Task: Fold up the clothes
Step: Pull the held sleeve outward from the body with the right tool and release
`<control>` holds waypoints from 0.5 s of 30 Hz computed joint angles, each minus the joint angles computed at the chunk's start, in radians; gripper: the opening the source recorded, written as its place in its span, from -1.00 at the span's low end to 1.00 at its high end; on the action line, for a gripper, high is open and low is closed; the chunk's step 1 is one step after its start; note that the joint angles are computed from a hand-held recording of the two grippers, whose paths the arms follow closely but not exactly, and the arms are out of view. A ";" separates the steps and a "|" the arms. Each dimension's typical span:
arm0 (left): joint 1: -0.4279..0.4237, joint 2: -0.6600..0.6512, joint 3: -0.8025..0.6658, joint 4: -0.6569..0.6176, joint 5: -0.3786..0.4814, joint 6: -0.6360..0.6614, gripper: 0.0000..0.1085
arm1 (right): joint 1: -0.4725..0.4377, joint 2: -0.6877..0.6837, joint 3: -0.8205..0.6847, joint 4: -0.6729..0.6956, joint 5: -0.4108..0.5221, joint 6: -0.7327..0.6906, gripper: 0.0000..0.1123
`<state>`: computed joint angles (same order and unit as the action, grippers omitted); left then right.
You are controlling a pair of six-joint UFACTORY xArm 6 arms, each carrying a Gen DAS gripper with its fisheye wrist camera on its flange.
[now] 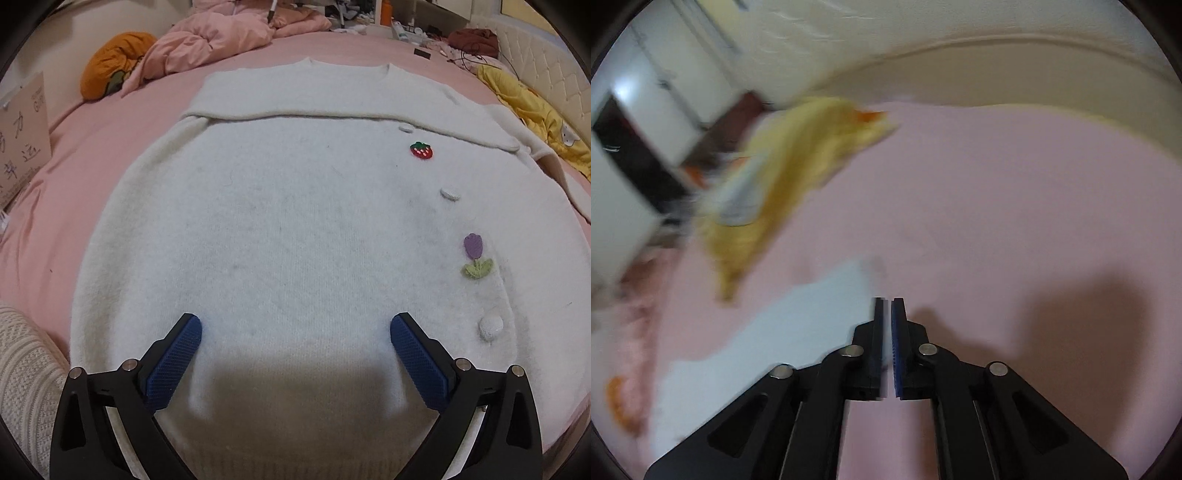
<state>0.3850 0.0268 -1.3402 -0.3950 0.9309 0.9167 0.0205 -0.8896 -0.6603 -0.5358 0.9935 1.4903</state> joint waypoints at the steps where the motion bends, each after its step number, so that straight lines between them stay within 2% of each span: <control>1: -0.003 -0.001 0.002 0.004 -0.004 -0.003 0.89 | 0.011 0.045 -0.039 0.021 0.018 -0.025 -0.17; 2: -0.005 -0.002 0.003 0.008 -0.007 -0.005 0.89 | 0.015 0.067 -0.056 0.032 0.031 -0.023 -0.01; 3: -0.004 -0.002 0.003 0.008 -0.006 -0.006 0.89 | 0.011 0.048 -0.035 0.040 0.002 0.021 0.06; 6: -0.004 -0.007 0.010 0.004 -0.010 -0.005 0.89 | -0.045 -0.152 0.182 0.081 -0.257 0.288 0.15; 8: -0.004 -0.011 0.017 0.001 -0.016 -0.002 0.89 | -0.066 -0.238 0.280 0.096 -0.347 0.397 0.15; 10: -0.004 -0.012 0.019 0.001 -0.018 -0.003 0.89 | -0.079 -0.271 0.323 0.117 -0.396 0.414 0.15; 12: -0.004 -0.010 0.017 0.005 -0.016 -0.007 0.89 | -0.077 -0.245 0.307 0.088 -0.406 0.437 0.15; 13: -0.005 -0.010 0.017 0.006 -0.017 -0.008 0.89 | -0.095 -0.224 0.307 0.100 -0.449 0.423 0.15; 15: -0.006 -0.013 0.022 0.005 -0.022 -0.005 0.89 | -0.154 -0.161 0.323 0.211 -0.597 0.307 0.15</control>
